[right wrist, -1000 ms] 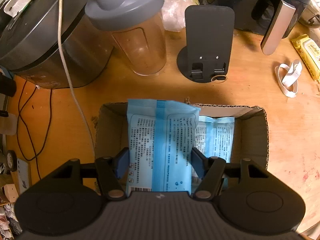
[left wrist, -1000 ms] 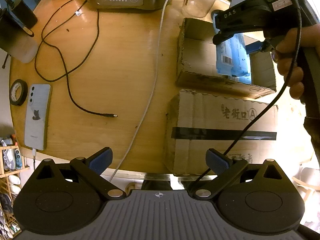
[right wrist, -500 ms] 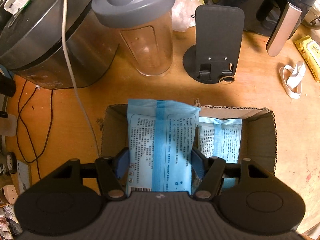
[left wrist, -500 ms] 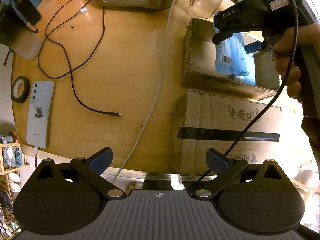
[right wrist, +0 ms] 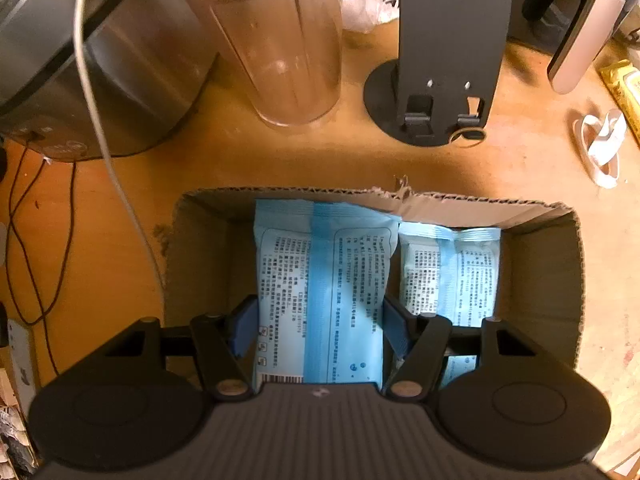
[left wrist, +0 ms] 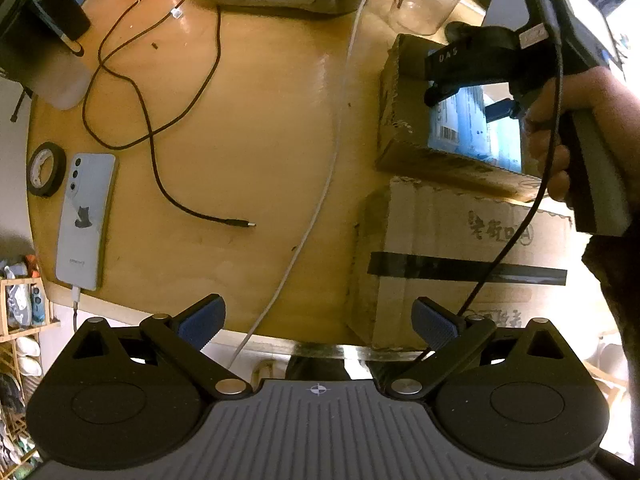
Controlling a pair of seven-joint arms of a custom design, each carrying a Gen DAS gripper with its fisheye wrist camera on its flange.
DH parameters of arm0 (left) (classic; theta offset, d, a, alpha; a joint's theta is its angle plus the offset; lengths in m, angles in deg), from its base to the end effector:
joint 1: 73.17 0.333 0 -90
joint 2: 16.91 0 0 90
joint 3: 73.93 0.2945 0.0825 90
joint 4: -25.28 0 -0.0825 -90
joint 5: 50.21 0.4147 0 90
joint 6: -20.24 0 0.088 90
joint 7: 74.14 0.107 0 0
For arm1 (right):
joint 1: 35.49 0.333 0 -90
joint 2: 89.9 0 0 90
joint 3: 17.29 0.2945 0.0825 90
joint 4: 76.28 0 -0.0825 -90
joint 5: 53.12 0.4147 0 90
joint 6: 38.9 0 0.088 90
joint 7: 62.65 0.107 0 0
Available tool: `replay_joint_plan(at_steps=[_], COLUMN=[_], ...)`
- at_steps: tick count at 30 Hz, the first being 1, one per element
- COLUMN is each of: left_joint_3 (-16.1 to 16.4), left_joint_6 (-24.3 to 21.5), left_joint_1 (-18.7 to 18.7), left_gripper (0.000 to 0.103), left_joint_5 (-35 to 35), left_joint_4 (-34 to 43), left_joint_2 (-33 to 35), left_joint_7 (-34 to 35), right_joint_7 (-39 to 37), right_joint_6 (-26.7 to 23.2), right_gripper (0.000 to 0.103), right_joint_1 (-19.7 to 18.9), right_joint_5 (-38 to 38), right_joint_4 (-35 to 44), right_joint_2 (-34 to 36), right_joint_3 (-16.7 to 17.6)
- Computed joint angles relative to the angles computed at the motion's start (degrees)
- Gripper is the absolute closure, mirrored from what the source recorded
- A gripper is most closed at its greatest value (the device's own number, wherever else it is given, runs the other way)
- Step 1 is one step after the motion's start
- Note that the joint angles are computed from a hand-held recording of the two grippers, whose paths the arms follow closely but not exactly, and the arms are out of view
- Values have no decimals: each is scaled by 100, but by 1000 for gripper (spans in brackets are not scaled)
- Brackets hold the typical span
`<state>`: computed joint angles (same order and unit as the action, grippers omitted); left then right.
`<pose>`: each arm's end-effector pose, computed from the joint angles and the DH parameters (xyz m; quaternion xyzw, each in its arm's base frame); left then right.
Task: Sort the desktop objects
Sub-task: 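Lower the second packet into the box beside the first packet, then open the right gripper to release the packet in the box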
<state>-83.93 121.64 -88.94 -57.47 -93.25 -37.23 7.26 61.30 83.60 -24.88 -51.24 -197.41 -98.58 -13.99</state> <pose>0.4352 -0.2315 0.5555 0.6055 -0.7948 0.0378 0.0164 0.5404 0.1361 0.4643 -0.5649 0.8205 -0.0219 0.0853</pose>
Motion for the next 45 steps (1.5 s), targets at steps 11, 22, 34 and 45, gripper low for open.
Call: replay_joint_plan(at_steps=[11, 22, 34, 45], left_joint_3=[9, 2, -4, -2], left_joint_6=[-55, -48, -61, -56], left_joint_1=[46, 50, 47, 29], left_gripper=[1, 1, 1, 1], left_joint_5=[34, 35, 44, 28], left_joint_4=[18, 40, 40, 12], left_joint_2=[47, 62, 56, 7], left_joint_7=[-29, -35, -50, -41], right_joint_7=[103, 3, -16, 69], right_joint_6=[170, 134, 248, 184], right_gripper=[38, 20, 0, 0], right_joint_1=[48, 65, 70, 12], right_joint_5=[-74, 4, 67, 2], right_joint_4=[-70, -71, -175, -280], right_joint_2=[301, 311, 239, 18], right_joint_3=[-5, -41, -25, -22])
